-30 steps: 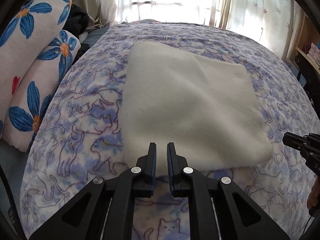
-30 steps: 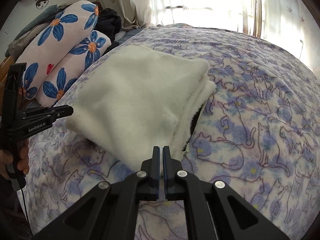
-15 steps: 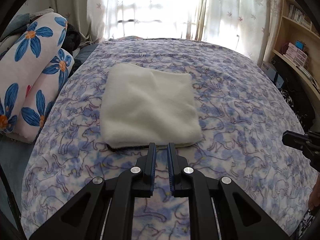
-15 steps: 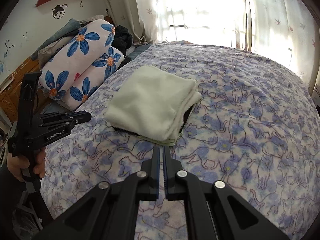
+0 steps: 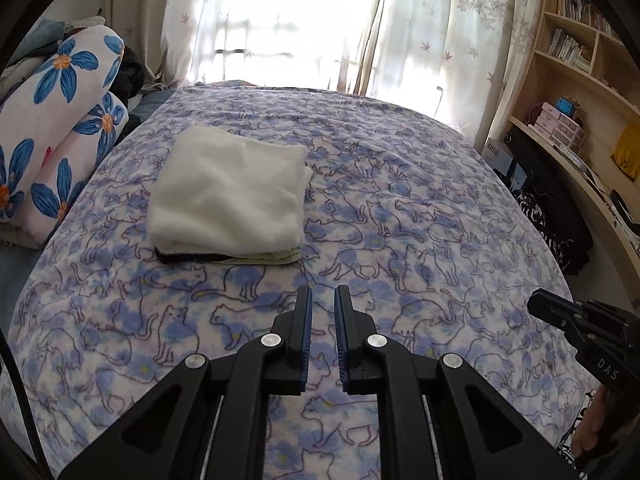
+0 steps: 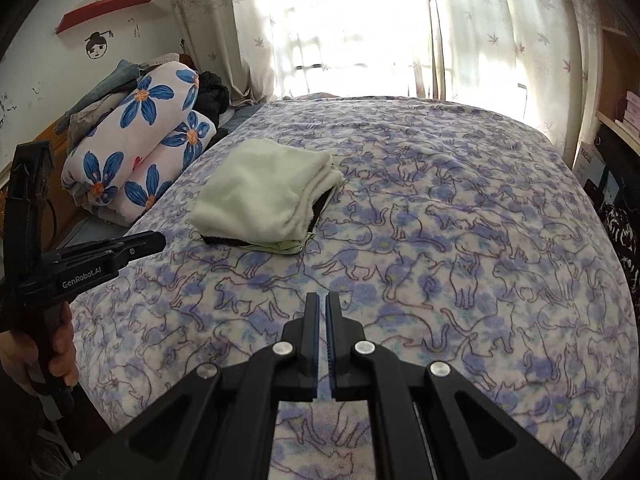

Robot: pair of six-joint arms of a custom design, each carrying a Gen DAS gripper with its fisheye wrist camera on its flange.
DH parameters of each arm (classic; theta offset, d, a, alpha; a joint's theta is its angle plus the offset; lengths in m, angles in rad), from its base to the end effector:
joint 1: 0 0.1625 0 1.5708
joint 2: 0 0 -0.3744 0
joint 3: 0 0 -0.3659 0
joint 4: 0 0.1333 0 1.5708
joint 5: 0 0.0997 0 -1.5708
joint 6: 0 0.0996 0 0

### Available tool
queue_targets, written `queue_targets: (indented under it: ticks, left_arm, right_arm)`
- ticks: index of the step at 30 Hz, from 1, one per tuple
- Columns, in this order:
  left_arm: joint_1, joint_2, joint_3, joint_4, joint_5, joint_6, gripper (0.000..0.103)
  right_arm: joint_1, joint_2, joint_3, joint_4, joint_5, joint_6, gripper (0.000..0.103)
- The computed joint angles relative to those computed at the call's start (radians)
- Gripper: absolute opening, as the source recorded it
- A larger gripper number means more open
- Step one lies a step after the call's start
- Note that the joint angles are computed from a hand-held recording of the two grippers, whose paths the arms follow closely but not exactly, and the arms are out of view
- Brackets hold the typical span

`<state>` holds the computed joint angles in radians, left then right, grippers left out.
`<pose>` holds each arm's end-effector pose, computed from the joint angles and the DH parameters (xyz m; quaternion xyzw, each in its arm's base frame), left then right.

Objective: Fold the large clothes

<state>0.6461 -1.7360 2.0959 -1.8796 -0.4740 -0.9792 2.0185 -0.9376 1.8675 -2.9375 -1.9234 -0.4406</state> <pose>-0.1683 -0.4049 0.3524 -0.0099 0.8531 -0.4119 0.3201 0.3360 -0.4712 0.1285 0.3787 -0.8842 0.2139 0.1705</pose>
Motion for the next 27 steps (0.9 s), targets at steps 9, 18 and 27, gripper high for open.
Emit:
queue_targets:
  ticks: [9,18,27]
  left_arm:
    - [-0.109,0.030,0.106,0.034,-0.004,-0.242,0.056]
    - [-0.209,0.076,0.133,0.231,-0.044,-0.521,0.085]
    - [-0.311,0.181,0.087,0.455,-0.064,-0.724,0.095]
  right_arm:
    - [-0.035,-0.089,0.207,-0.189,-0.076,0.054,0.031]
    - [-0.062,-0.164,0.340,-0.230,-0.110,0.119,0.032]
    - [-0.050,-0.208,0.396,-0.245,-0.153,0.111,0.032]
